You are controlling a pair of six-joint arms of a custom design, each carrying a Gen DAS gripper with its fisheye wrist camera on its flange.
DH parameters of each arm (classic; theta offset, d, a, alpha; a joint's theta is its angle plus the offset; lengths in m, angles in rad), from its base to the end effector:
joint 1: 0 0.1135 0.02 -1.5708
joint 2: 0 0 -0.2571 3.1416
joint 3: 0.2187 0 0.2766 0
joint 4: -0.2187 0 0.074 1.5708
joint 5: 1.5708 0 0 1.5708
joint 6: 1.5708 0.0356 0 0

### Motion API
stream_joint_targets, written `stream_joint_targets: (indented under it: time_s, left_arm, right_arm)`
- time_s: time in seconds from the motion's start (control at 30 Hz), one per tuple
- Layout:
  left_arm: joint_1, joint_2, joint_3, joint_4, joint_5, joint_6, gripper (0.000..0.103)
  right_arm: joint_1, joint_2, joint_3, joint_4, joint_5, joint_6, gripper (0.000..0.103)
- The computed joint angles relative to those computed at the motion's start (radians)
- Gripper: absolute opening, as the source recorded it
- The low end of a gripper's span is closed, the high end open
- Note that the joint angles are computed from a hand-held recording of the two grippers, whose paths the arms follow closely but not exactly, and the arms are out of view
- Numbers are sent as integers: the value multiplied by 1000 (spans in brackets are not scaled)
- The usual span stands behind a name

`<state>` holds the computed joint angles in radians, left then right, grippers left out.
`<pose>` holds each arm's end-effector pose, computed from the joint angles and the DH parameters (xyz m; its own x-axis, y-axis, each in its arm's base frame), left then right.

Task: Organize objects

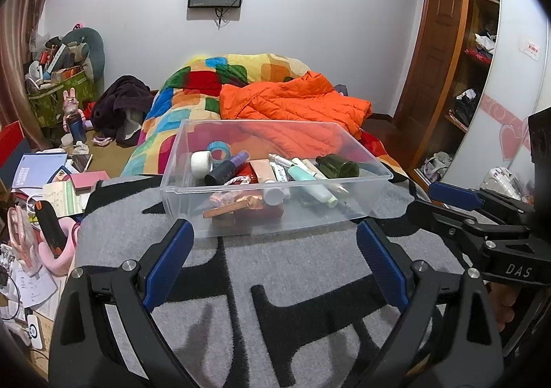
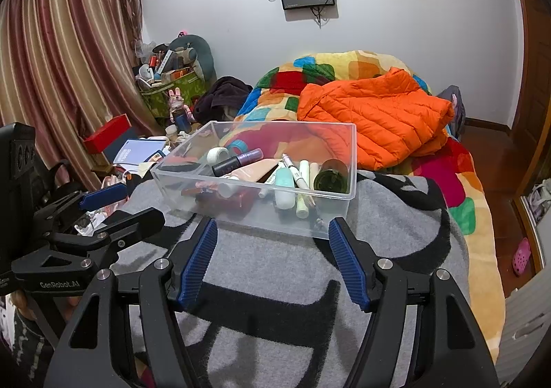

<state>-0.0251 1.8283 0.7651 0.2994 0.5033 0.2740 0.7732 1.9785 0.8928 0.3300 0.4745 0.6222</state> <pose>0.3446 -0.0258 0.0826 -0.5655 0.2513 -0.7855 0.5435 0.8299 -0.1257 0.2818 0.2522 0.0662 -0.6222 0.1172 -0.7740 -0.0254 0.9852 0.1696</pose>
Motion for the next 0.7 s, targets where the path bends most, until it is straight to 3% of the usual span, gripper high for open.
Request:
stream_joint_targets:
  time_s: [0.7]
  left_arm:
    - [7, 4, 4, -4, 7, -4, 97]
  right_arm:
    - [6, 6, 2, 8, 6, -1, 69]
